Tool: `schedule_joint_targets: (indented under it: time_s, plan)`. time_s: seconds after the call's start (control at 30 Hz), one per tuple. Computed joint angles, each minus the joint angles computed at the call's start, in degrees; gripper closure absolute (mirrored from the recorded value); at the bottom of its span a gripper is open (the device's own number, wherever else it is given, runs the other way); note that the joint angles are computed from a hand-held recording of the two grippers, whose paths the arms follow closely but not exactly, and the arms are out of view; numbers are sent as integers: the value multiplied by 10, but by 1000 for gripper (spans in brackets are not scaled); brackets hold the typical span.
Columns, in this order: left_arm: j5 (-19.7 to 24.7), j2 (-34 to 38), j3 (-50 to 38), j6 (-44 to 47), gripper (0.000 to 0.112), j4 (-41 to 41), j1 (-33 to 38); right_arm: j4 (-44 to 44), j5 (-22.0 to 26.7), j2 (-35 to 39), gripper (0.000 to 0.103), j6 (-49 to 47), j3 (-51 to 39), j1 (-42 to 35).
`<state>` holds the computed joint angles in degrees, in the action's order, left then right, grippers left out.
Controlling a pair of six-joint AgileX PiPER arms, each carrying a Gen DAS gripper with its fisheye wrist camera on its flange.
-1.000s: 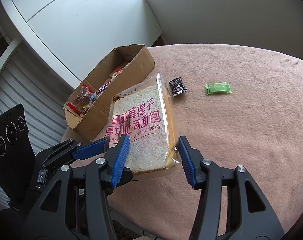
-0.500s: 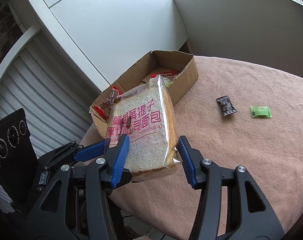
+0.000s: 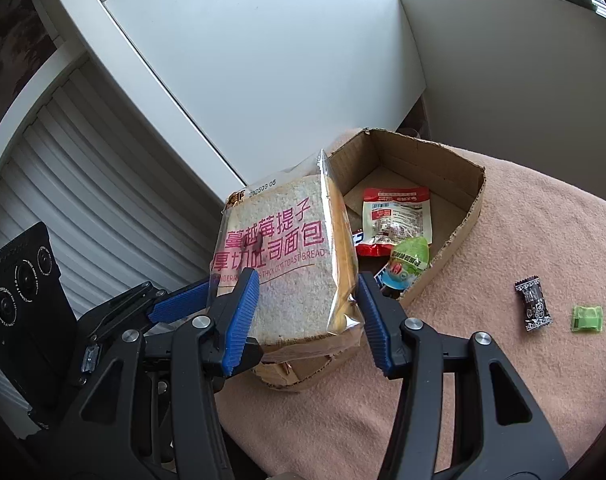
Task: Organize snacks
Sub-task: 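Carry the bagged bread over the cardboard box and open the right tool to drop it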
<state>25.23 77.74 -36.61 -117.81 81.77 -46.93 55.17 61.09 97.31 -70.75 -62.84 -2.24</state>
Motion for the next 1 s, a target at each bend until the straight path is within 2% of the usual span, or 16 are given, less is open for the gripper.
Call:
schedule_joint_targets:
  time_s: [0.27, 0.53, 0.67, 0.77, 0.83, 0.9, 1.0]
  plan:
    - [-74, 10, 3, 20, 60, 28, 104, -10, -53, 44, 50, 45, -47, 70]
    - [-139, 49, -8, 28, 59, 46, 182, -28, -73, 88, 50, 75, -82, 103]
    - [-154, 67, -18, 39, 59, 42, 200, -30, -73, 100, 50, 79, -90, 104]
    - [-148, 75, -25, 59, 59, 25, 198, -44, -90, 109, 48, 92, -98, 111]
    - [-149, 83, -34, 94, 59, -8, 202, -52, -102, 102, 38, 105, -94, 112]
    - [-142, 88, -38, 122, 59, -38, 202, -51, -102, 105, 33, 113, -99, 106]
    - [-143, 86, -34, 131, 59, -49, 206, -50, -94, 108, 33, 116, -102, 95]
